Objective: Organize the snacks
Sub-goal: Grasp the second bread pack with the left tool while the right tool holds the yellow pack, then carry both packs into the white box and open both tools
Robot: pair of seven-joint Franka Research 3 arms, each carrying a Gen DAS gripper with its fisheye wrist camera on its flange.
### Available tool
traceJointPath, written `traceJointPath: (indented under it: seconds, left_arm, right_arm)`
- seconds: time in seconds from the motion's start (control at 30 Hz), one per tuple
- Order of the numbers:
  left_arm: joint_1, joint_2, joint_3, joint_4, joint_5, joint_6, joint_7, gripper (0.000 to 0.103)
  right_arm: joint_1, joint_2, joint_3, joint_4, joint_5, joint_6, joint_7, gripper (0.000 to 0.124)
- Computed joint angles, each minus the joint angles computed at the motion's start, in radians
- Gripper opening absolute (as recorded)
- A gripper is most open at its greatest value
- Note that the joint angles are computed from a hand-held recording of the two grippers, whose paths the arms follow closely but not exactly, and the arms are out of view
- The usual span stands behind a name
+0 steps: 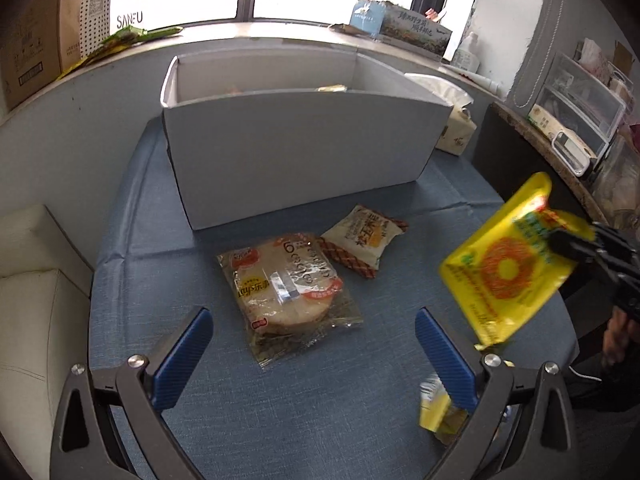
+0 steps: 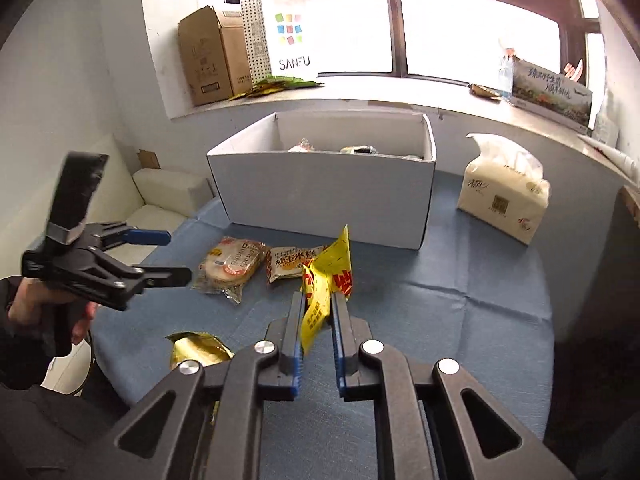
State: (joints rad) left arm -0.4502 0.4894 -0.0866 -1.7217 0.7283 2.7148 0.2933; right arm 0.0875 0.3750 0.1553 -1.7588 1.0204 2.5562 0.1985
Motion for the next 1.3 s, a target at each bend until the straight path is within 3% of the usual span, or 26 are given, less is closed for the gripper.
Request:
traceJointPath:
  seconds: [0.17, 0.33, 0.4, 0.47, 0.6, 0.7, 0.93, 1.13, 1.3]
  left_arm:
    - [0.033, 0.131, -0.03, 0.152, -0.121, -0.099, 0.122, 0.103]
    - [0.006, 0.207, -0.012, 0.27, -0.163, -0.215, 0.171, 0.102]
    - [-0.003, 0.201, -0.002, 0.259, -0.146, -0.189, 0.173, 0.093]
    - [-0.006, 0.185, 0.002, 0.242, -0.14, -0.185, 0.174, 0.078]
    - [-0.026, 0.12, 0.034, 0.157, -0.087, -0.106, 0.097, 0.077]
    - [-0.045, 0.034, 0.066, 0.055, 0.01, 0.011, -0.01, 0.077]
    - [-0.101, -0.115, 0.117, 0.012, 0.337, 0.024, -0.235, 0.077]
    - [-0.031, -0.124, 0.071, 0.093, 0.407, -0.017, -0.203, 0.077]
    - [0.05, -0.048, 0.036, 0.238, 0.322, -0.036, -0.046, 0.077]
  right_arm:
    - [-0.008, -0.046, -0.003, -0.028, 0.037, 0.018, -0.033, 0.011]
    - [-0.006, -0.07, -0.013, -0.034, 0.064, 0.004, -0.052, 0.011]
    - [-0.001, -0.077, -0.016, -0.039, 0.072, 0.008, -0.059, 0.011]
    - [0.001, -0.08, -0.018, -0.04, 0.078, 0.001, -0.061, 0.011]
    - [0.011, -0.081, -0.021, -0.04, 0.078, 0.001, -0.066, 0.011]
    - [0.018, -0.083, -0.022, -0.038, 0.075, 0.005, -0.066, 0.011]
    - [0.039, -0.05, -0.01, 0.031, 0.061, 0.034, -0.064, 0.011]
    - [0.062, 0.048, 0.018, 0.216, -0.016, 0.073, -0.004, 0.011]
    - [0.1, 0.17, 0.026, 0.441, -0.153, 0.099, 0.13, 0.011]
